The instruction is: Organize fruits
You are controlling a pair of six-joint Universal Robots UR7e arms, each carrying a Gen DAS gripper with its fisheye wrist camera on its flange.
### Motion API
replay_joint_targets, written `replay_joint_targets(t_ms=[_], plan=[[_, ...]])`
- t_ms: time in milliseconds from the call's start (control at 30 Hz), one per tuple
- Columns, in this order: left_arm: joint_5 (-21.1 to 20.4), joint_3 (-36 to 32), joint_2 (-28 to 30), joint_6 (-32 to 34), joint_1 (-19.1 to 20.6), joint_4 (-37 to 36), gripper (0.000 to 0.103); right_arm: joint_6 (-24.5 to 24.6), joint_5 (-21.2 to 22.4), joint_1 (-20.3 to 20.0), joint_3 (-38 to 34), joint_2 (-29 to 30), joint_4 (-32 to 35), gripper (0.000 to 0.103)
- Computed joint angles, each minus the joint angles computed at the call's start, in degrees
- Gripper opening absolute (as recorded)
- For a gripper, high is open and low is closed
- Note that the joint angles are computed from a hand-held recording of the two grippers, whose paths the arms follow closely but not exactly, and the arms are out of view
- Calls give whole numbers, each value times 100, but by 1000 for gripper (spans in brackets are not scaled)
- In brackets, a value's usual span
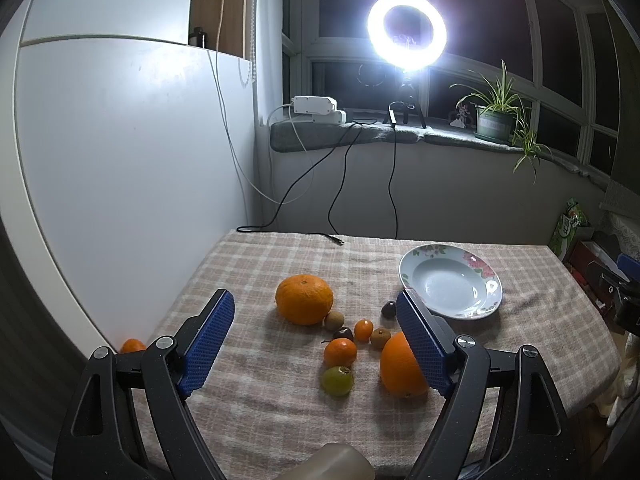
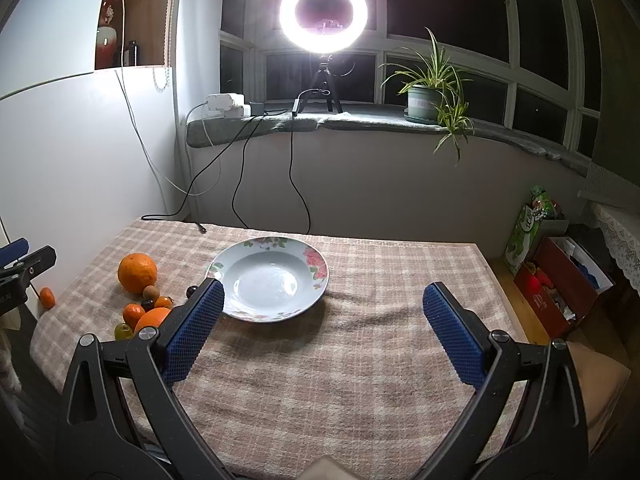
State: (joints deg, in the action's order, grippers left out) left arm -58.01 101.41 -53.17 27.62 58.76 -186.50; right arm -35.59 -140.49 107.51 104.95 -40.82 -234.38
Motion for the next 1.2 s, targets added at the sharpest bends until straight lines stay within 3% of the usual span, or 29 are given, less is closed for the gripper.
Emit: replay_joint_targets(t_ms=[733,1000,1200], plan=[[-39,1,45,-2,18,15,83,24,219,-16,-1,48,197,102],[-81,-67,80,-15,74,122,83,143,423,-52,-19,76,531,101],[-127,-124,103,-71,139,261,83,321,592,-107,-21,86,924,95]])
